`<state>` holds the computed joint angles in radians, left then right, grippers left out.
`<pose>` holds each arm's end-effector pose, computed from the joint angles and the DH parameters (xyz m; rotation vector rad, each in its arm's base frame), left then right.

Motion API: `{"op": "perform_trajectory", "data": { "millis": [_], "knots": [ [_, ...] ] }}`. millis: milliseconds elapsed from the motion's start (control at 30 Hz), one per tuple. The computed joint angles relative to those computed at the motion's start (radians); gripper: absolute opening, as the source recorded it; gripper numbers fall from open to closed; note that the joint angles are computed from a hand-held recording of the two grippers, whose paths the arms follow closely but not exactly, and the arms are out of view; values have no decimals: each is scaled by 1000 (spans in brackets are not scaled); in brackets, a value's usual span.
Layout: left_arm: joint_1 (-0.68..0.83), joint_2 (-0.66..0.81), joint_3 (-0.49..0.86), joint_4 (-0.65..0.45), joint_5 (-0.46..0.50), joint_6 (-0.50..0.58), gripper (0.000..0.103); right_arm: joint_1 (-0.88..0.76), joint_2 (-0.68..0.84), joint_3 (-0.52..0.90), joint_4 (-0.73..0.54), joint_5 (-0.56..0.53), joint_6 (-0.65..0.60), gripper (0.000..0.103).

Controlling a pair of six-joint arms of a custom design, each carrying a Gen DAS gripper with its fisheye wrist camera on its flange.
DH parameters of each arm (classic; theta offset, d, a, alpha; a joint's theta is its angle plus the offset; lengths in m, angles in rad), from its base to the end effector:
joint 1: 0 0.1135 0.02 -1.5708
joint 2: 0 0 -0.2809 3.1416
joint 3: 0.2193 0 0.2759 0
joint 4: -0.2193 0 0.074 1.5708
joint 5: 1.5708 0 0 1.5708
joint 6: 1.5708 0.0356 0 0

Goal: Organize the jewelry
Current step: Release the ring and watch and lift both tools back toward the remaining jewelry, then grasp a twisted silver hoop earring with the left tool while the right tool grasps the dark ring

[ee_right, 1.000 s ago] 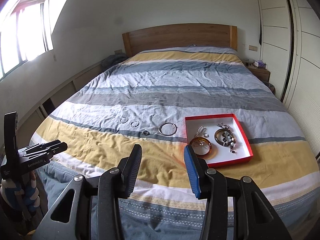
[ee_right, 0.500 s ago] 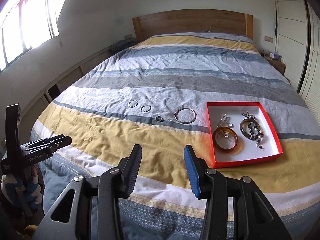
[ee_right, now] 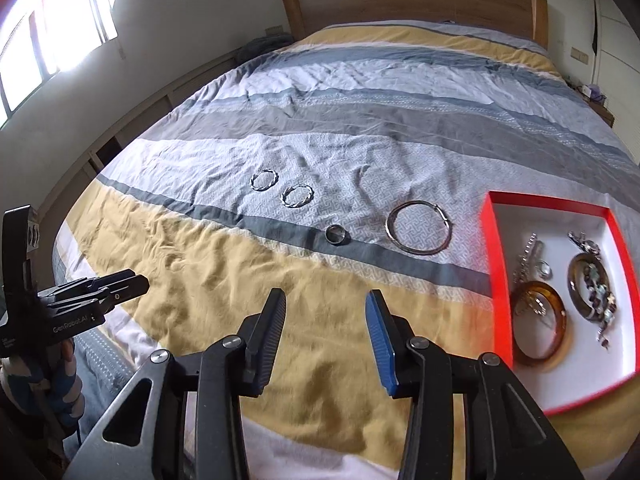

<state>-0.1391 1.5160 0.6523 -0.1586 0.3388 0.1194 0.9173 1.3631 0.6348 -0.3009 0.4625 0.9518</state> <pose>0.2769 -0.0507 0.1364 0.4527 2.5259 -0.4455 0.1692 0.1948 0.1632 0.2024 2.4472 0.2043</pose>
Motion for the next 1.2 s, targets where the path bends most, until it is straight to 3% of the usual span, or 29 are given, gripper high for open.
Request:
{"op": "perform_trajectory", "data": {
  "millis": [333,767,867,933,1000,1200],
  "knots": [
    [-56,323,258,76,10,-76,38,-261,301,42,322,-223,-247,37],
    [-142,621,598,97,-20,-167,36,-339,427,53,486,-294,-370,32],
    [-152,677,663,77,-32,-169,24,-340,438,53,507,-294,-383,31],
    [-151,702,689,68,-35,-172,10,-340,446,55,515,-293,-389,28],
    [-149,712,696,74,-35,-171,5,-337,448,53,520,-288,-398,20],
    [-161,678,650,112,-58,-159,5,-334,459,57,539,-277,-409,20]
  ]
}}
